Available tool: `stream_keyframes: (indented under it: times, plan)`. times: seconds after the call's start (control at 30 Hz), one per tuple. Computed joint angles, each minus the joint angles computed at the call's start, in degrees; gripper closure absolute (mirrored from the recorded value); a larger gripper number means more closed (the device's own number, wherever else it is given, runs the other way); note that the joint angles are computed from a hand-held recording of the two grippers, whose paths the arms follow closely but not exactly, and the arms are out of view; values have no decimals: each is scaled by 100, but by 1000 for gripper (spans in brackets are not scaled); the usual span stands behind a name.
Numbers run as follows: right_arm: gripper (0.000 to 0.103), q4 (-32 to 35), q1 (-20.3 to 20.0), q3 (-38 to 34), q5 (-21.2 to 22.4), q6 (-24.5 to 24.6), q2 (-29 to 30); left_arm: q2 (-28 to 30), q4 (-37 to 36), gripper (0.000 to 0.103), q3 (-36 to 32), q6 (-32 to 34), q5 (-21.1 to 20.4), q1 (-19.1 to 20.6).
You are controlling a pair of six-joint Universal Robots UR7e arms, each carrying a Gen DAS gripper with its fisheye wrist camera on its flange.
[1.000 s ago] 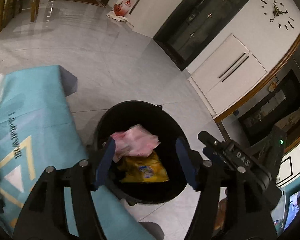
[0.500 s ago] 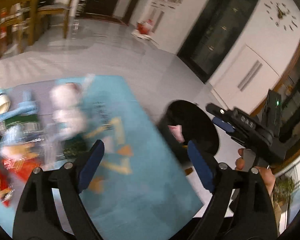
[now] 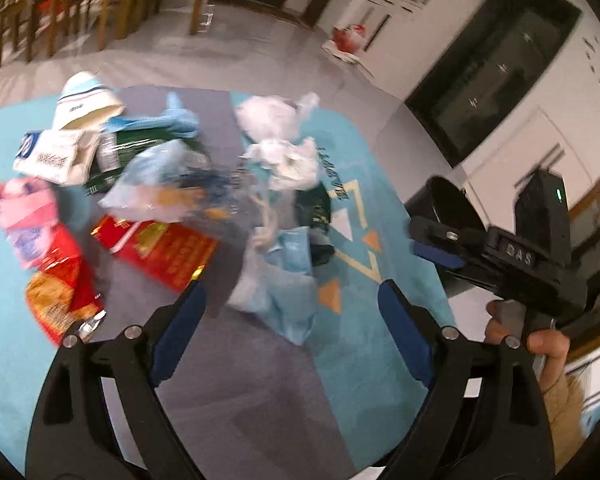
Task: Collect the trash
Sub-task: 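Grasp the blue face mask with the left tool while the right tool grasps the dark green bag, then carry the mask with the left tool into the black bin while the right tool drops the dark bag in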
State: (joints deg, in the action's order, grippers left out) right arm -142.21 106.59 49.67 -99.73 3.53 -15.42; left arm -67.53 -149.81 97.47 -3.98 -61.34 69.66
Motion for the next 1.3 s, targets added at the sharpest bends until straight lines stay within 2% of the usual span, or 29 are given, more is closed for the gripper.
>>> stream_keyframes:
  times: [0.13,0.2,0.37,0.43,0.6,0.7,0.77,0.83,0.93,1.03,1.17,1.3]
  plan:
    - [37,339,32,-416,201,129,249,239,-22,16,-129,3,84,25]
    - [36,504,53,-667,260,201,392,329,79,27,-228,-18,100,85]
    - [36,1003,47,-1341,355,453,773,497,179,30,-332,35,137,138]
    - [35,1137,35,-1558,392,549,903,543,276,39,-391,-11,71,185]
    - [31,1592,29,-2157,403,704,1232,591,577,77,-473,-100,17,254]
    - [31,1772,36,-2344,475,648,1346,516,779,86,-440,-207,-44,255]
    - [32,1872,43,-2450,508,561,1403,423,910,87,-380,-317,-74,245]
    - [41,1810,73,-2332,476,357,1345,294,1021,88,-313,-448,-222,260]
    - [51,1935,129,-2384,312,145,1377,160,1171,88,-241,-586,-314,266]
    - [59,1779,167,-2148,212,-3,1263,30,1195,88,-96,-637,-346,207]
    - [61,1462,146,-1500,286,60,885,-42,1149,88,-34,-514,-409,190]
    - [61,670,61,-391,493,161,204,-269,985,88,193,-414,-549,123]
